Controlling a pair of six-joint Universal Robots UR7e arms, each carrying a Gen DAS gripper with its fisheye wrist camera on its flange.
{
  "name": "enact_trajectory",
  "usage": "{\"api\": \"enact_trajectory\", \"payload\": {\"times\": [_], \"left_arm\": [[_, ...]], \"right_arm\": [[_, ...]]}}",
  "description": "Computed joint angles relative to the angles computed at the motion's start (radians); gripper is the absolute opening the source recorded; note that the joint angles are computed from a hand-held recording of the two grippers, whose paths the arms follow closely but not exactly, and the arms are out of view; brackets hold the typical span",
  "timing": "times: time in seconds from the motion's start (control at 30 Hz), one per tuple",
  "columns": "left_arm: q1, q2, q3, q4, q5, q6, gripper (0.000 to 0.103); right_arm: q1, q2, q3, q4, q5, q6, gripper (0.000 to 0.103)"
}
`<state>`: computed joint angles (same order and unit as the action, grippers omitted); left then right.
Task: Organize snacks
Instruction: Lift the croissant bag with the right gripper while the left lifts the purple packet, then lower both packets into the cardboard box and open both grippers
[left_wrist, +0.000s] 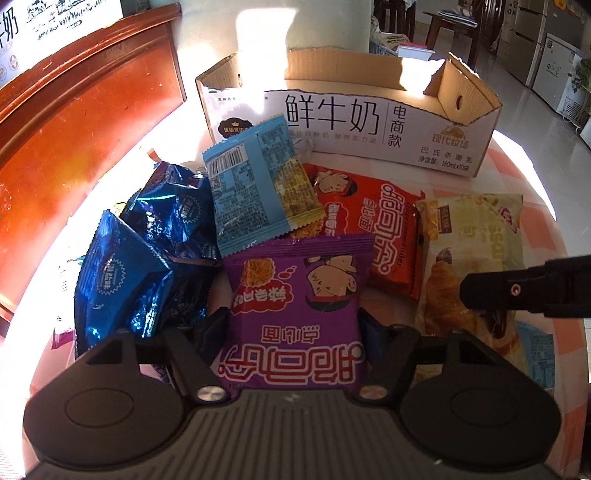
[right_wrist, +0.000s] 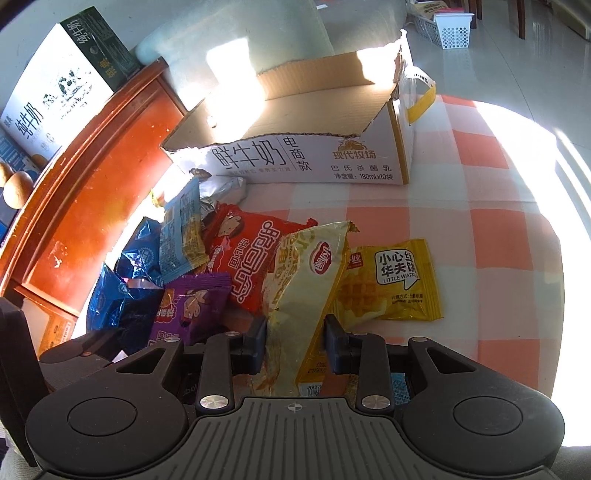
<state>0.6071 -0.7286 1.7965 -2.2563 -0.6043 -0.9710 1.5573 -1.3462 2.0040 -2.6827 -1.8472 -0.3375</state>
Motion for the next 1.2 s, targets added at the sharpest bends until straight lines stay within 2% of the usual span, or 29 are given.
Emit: {"api": "enact_trajectory", "payload": {"times": [0.17,0.27,0.4,0.47,0.6,0.7,0.87,1.03,1.2], "left_arm": [[-0.012,-0.001,0.006,0.006,0.009,-0.001,0.070],[-0.014,-0.005,0.013,0.000,0.004,0.002,0.070],[-0.013,-0.003,0.016,-0.002,0.007,-0.002,0.070],[-0.012,-0.003,0.016,-0.006,0.012,-0.003,0.070],[-0.030,-0.015,0.030,-0.009,0.039,-0.013,0.070],[-0.045,-0.027,0.039,-0.013,0.065,-0.014,0.070],[-0.076,-0.031,0.040,0.026,0.141,-0.010,0.070],[-0.102,-0.035,0.048,-0.005,0.212,0.034,0.070],[-0.116,-0.037,0.050,-0.039,0.275,0.098,0.069]], "right_arm": [[-0.031,0.004,-0.034,0.095,0.040,0.115,0.039],[-0.035,0.011,-0.042,0.118,0.043,0.136,0.045],[-0.033,0.024,-0.034,0.105,0.038,0.135,0.042],[-0.031,0.024,-0.021,0.078,0.046,0.112,0.034],[-0.019,0.012,0.001,0.013,0.041,0.049,0.031],[-0.019,-0.010,0.012,-0.006,0.069,0.014,0.030],[0.002,-0.038,0.050,-0.091,0.074,-0.111,0.030],[0.022,-0.055,0.089,-0.180,0.072,-0.222,0.030],[0.020,-0.072,0.097,-0.218,0.101,-0.272,0.030]]}}
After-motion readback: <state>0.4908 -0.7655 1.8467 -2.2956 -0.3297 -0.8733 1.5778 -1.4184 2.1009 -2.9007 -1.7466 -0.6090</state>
